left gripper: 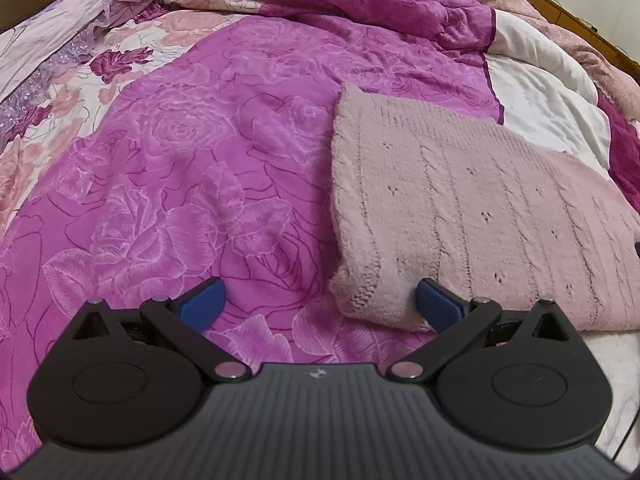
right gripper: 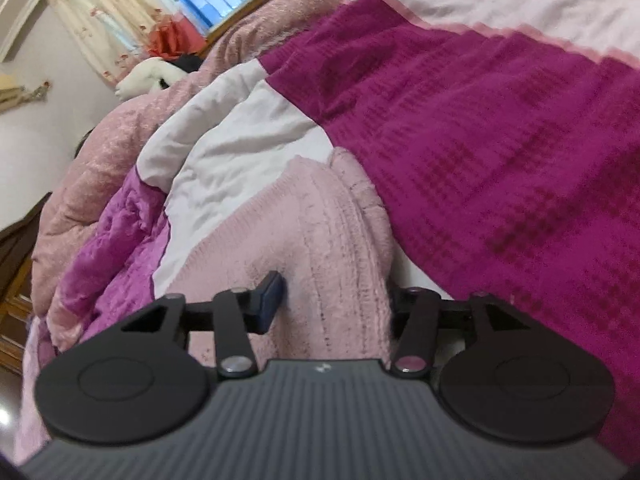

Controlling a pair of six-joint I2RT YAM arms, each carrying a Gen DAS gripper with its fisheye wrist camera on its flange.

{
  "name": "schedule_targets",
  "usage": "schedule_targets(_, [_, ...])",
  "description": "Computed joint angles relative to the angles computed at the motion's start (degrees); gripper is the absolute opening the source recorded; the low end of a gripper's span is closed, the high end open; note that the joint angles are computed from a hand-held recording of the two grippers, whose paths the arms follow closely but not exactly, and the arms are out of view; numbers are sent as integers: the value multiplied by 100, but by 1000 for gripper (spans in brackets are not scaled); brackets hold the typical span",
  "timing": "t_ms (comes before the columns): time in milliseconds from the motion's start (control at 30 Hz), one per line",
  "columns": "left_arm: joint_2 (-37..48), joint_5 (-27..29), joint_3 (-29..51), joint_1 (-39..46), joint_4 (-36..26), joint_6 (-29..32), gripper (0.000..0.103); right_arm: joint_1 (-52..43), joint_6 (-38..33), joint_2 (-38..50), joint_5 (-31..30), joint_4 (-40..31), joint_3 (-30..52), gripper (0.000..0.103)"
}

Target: Fold small clothes

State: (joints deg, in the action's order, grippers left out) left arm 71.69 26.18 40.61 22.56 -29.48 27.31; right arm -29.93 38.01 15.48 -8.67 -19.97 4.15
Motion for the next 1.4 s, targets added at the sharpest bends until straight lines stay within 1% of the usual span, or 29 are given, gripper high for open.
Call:
schedule_targets(33, [-20, -15, -24, -20, 18, -14, 103, 132, 7, 97, 133, 70, 31, 47])
schedule_targets(67, [-21, -27, -32, -36, 31, -16, 103, 233, 28, 127, 238, 66, 87, 35])
schedule_targets(100, [-24, -37, -39, -50, 38, -19, 103, 273, 26, 51, 291, -3, 155, 31])
schedule_targets(167, [-16, -23, -30, -50, 28, -20, 103, 338, 24, -289, 311, -236, 305, 28])
schedule_targets(233, [-3, 20, -6, -22, -12, -5, 103, 652, 47, -486, 486, -393, 526, 27])
schedule_targets(333, [31, 89, 44, 32, -78, 8, 103, 1754, 143, -213, 1251, -290, 986, 26])
schedule_targets(433, [14, 150, 127, 83, -219, 18, 103, 3213, 201, 513, 2334, -36, 1507, 26])
schedule_targets(500, [-34, 221, 234, 173, -375, 23, 103, 3895, 285, 1038, 2772, 197, 1782, 26])
schedule_targets(600, [39, 340, 619, 357, -819, 157, 103, 4711, 434, 1759, 3314, 556, 2132, 25])
schedule_targets(667, [121, 374, 907, 483, -1063, 254, 103, 5114, 536, 2248, 3512, 860, 2344, 25])
schedule_targets(800, [309, 386, 1510, 798, -1398, 513, 103, 5750, 540, 3142, 3794, 1425, 2730, 25])
schedule_targets(867, [478, 445, 1829, 983, -1589, 685, 103, 6067, 504, 3545, 3988, 1560, 2915, 25])
schedule_targets(933, [642, 490, 2080, 1152, -1744, 827, 103, 6279, 578, 4095, 4035, 1681, 3149, 25])
schedule_targets(1033, [858, 509, 2345, 1374, -1865, 971, 103, 6590, 688, 4850, 4145, 1908, 3394, 25])
schedule_targets(1167, [1004, 465, 2421, 1538, -1832, 1115, 103, 6931, 862, 5740, 4174, 2328, 3622, 25])
schedule_targets(1267, [1075, 408, 2403, 1565, -1743, 1143, 103, 7091, 844, 6335, 4126, 2567, 3813, 25])
schedule_targets(1333, [1103, 394, 2391, 1572, -1724, 1140, 103, 7168, 609, 6794, 3962, 2641, 4006, 25])
schedule_targets(1400, [1110, 408, 2375, 1571, -1725, 1115, 103, 7146, 433, 7224, 3637, 2591, 4187, 30])
